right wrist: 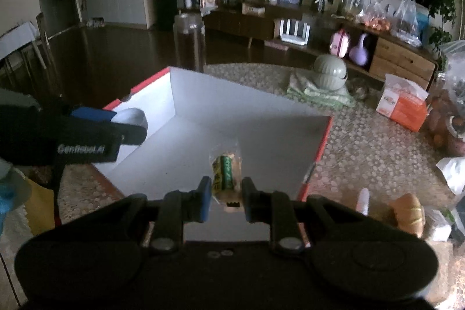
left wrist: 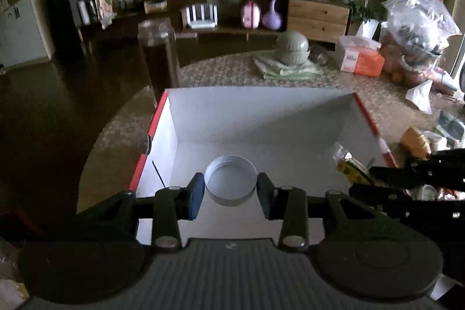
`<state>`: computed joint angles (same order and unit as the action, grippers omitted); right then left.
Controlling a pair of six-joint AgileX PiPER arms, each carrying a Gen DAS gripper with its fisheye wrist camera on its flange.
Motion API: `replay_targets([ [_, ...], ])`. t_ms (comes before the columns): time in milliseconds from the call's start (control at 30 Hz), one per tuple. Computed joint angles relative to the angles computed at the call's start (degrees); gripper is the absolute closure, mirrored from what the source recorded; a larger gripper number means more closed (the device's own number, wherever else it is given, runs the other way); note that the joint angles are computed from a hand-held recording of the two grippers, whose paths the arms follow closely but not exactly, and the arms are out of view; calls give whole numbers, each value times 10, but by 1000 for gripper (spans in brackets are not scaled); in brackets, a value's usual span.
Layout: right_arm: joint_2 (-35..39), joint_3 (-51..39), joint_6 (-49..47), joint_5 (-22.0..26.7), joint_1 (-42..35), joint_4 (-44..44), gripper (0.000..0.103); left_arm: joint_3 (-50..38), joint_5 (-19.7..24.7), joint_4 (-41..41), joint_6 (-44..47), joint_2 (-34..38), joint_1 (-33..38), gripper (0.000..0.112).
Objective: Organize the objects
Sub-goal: 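Carry cap and battery into the red shoebox and open both tools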
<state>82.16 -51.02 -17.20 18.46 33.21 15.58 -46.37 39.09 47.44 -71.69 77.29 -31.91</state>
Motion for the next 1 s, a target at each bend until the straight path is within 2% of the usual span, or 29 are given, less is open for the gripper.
replay_targets([
  [133,61,-50,40,22,6,-32,81,-39,-35,-63,115,49,62,74],
  [333,154,-143,118,88,13,-91,81,-119,-39,-173,281,138,118,74],
  [467,195,-183,134,115,13,-95,81,-180,-11,-275,397,199,151,74],
  [733,272,-301,134,254,3,-78,81,-255,56,-369,510,270,185,74],
  [1000,278,-311,172,273,20,-126,81,-277,88,-423,562,301,206,74],
])
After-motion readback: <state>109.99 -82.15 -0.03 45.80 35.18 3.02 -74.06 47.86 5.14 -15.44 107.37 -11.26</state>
